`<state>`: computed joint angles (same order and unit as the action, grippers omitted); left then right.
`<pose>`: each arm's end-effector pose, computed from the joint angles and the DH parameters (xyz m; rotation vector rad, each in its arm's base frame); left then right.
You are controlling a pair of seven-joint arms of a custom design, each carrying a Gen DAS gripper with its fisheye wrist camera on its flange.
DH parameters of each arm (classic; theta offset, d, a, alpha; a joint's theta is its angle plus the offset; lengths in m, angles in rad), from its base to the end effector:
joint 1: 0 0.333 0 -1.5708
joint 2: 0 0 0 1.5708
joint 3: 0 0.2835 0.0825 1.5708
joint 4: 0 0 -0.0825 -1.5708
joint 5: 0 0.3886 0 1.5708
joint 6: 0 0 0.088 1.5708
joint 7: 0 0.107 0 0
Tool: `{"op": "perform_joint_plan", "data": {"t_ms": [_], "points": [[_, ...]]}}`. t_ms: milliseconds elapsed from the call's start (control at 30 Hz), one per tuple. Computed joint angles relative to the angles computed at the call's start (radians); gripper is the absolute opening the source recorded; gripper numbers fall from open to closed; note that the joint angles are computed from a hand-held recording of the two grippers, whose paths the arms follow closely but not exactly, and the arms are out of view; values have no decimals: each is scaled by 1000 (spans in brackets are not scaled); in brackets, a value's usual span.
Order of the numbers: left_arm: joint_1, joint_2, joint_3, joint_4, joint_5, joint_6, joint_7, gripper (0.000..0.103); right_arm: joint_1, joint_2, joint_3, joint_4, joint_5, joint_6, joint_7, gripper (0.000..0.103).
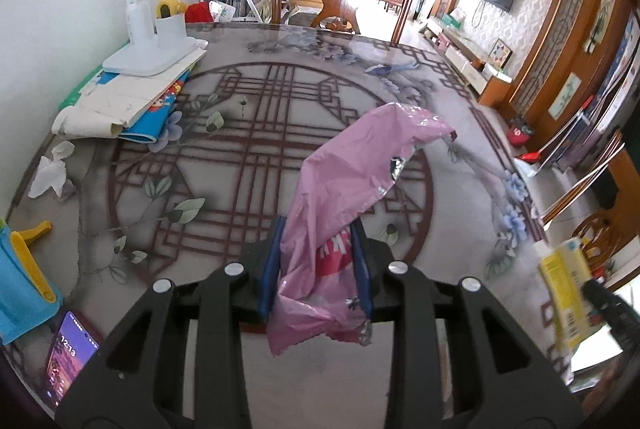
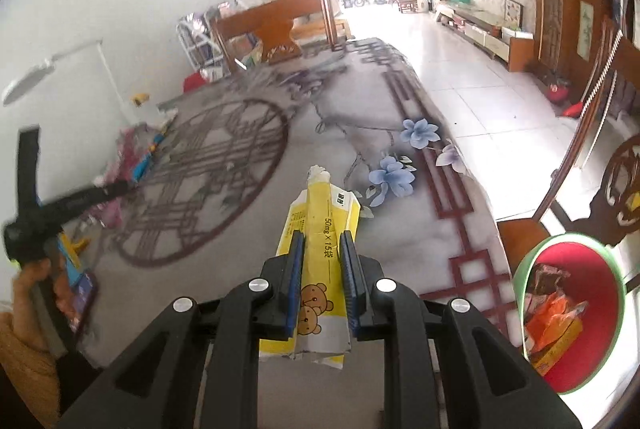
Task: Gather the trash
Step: 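Carry the pink wrapper and yellow carton over the red bin with both grippers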
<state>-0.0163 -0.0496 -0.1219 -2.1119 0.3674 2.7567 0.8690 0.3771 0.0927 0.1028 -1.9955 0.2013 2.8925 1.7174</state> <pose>0.5770 -0.0961 0.4809 -2.0390 1.5519 -0.7330 0.5600 0.2764 0.4755 -1.7853 1.5285 -0.3043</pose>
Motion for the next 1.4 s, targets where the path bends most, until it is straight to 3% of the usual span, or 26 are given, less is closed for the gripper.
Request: {"op": "perform_joint_plan", "data": {"t_ms": [133, 233, 333, 467, 600, 800, 867, 1167, 1400], "points": [[-13, 18, -17, 6, 85, -22, -48, 30, -14, -35, -9, -46, 20, 32, 3, 18], [-28, 19, -23, -14, 70, -8, -69, 31, -22, -56, -15, -77, -5, 61, 30, 18], [-54, 26, -34, -38, -9, 15, -34, 31, -32, -67, -22, -93, -56, 72, 85, 18], [-95, 37, -58, -51, -30, 50, -29, 31, -45, -74, -10, -100, 71, 65, -4, 18], [-134, 61, -76, -42, -190, 81, 53, 31, -48, -82, -10, -109, 95, 75, -20, 18], [-181, 132, -112, 52, -278, 65, 156, 31, -79, -110, -29, -155, -138, 101, 204, 18], [-190, 159, -125, 89, -307, 57, 195, 31, -97, -121, -34, -173, -156, 95, 245, 18], [-246, 269, -165, 244, -318, 37, 266, 31, -175, -210, -53, -301, -29, 116, 286, 18], [-281, 350, -180, 357, -298, 0, 301, 31, -197, -233, -65, -340, 78, 159, 280, 18]]}}
